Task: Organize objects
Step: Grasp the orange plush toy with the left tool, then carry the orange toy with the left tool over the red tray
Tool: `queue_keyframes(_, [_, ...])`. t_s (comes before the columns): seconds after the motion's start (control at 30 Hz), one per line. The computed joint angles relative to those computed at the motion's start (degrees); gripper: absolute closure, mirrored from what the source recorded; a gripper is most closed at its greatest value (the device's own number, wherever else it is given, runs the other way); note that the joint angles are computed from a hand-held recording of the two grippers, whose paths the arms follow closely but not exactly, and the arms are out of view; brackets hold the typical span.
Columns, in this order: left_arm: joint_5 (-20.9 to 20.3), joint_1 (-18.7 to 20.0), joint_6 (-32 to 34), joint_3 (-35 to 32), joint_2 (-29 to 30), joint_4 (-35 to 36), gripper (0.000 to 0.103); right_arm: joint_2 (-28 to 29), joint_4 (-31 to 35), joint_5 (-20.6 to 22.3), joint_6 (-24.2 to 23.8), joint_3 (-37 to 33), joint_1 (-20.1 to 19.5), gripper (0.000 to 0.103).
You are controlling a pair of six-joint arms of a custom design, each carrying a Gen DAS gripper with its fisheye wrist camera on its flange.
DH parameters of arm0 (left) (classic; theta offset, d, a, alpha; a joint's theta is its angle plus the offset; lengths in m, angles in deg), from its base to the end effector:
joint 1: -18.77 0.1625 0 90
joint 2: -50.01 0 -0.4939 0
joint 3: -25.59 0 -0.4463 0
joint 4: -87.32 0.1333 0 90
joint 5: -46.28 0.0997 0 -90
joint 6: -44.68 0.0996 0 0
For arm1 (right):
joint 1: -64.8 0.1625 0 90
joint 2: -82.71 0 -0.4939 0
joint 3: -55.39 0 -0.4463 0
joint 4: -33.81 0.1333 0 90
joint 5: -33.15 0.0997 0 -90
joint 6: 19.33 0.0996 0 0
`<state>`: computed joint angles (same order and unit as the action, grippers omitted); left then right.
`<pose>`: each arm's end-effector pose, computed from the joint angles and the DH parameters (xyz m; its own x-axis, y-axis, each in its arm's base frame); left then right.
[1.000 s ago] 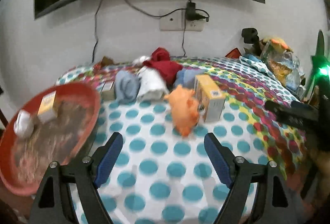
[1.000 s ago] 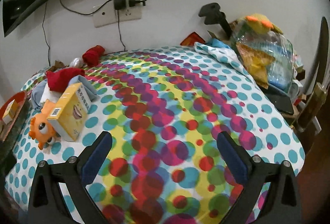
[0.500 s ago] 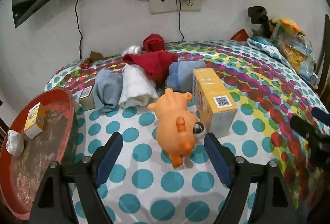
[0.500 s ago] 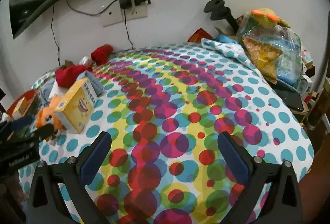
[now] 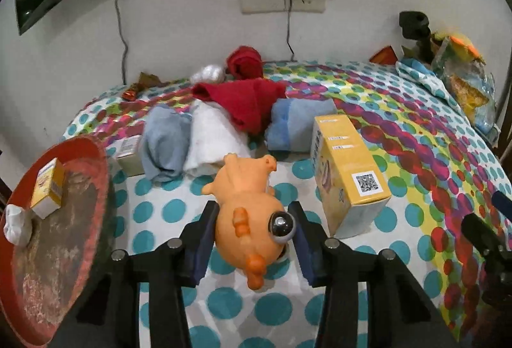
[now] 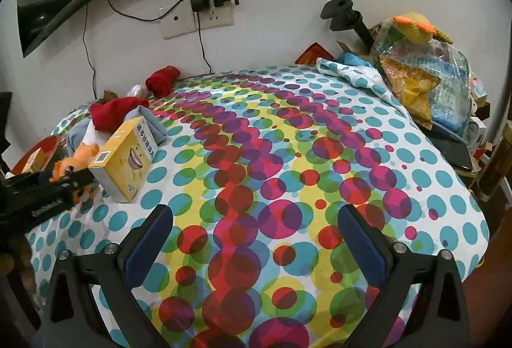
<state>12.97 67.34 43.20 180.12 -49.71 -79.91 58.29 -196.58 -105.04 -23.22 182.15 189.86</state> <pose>-0.0274 -0.3583 0.2720 -0.6382 0.1065 -0.7624 0.5954 0.6961 -0.4012 0.3205 -0.3539 -0.0601 -0.7770 -0.0506 0.6274 -0.5062 0.6426 -0.5751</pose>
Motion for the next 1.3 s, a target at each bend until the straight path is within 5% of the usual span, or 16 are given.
queue_keyframes(0.53, [9.3, -6.2, -5.8, -1.2, -17.6, 20.7, 0.059, 0.1, -0.6, -0.4, -0.3, 0.0, 0.7, 0.0])
queue_keyframes(1.3, [14.0, 11.3, 7.4, -9.6, -23.6, 10.7, 0.059, 0.1, 0.6, 0.5, 0.7, 0.2, 1.1, 0.0])
